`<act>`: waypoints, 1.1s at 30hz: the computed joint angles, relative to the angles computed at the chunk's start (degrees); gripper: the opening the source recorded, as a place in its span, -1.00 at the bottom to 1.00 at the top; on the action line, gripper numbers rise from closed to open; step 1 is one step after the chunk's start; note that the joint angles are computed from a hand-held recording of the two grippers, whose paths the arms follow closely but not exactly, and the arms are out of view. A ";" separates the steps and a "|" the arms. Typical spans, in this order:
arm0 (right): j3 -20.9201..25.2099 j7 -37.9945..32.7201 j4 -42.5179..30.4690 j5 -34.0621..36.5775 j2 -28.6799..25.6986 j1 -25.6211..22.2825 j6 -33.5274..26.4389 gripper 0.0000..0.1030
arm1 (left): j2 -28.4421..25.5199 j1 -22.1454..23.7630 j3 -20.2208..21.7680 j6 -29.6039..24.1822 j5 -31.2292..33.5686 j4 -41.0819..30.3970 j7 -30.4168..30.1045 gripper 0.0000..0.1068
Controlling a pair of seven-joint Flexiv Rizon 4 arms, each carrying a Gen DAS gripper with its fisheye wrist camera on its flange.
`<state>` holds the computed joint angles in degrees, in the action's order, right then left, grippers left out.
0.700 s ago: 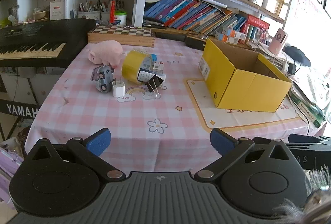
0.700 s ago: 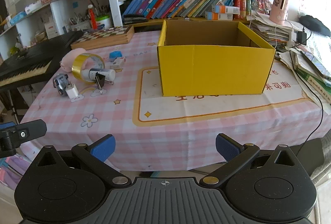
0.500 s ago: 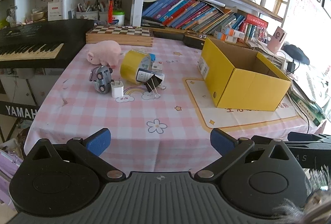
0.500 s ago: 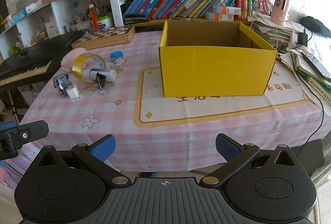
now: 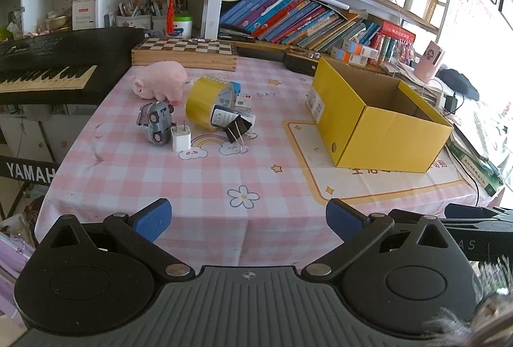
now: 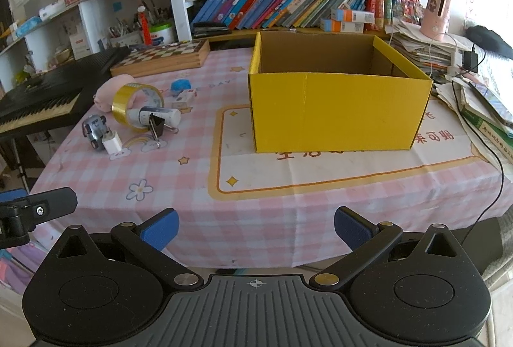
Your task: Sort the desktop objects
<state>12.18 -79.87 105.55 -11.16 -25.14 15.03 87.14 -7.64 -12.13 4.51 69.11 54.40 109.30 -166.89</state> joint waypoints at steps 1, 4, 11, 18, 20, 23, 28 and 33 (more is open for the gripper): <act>0.02 -0.04 -0.08 0.01 -0.04 0.00 -0.06 1.00 | -0.06 0.04 0.00 0.10 0.02 -0.02 0.02 0.93; -0.15 0.02 -0.03 -0.01 -0.06 0.20 0.09 1.00 | -0.08 0.00 0.01 0.04 0.05 -0.06 0.03 0.93; -0.23 0.28 -0.40 -0.19 -0.31 0.61 -0.08 1.00 | -0.39 0.03 0.18 0.30 -0.21 -0.23 0.28 0.93; -0.52 0.73 -0.81 -0.49 -0.66 1.21 -0.22 1.00 | -0.69 0.09 0.37 0.58 -0.58 -0.32 0.74 0.93; -0.49 0.77 -0.90 -0.54 -0.70 1.22 -0.49 1.00 | -1.08 0.23 0.53 0.99 -0.86 -0.42 1.12 0.93; -0.30 0.59 -0.92 -0.52 -0.72 1.13 -0.57 1.00 | -1.27 0.35 0.95 1.61 -1.30 -0.39 1.65 0.93; 0.15 0.16 -0.83 -0.37 -0.83 0.86 -0.08 1.00 | -1.44 0.28 1.34 2.12 -1.88 -0.37 2.38 0.93; 1.30 -0.77 -1.04 0.18 -0.93 0.18 -0.10 1.00 | -1.34 0.66 1.58 3.39 -3.26 0.21 4.50 0.93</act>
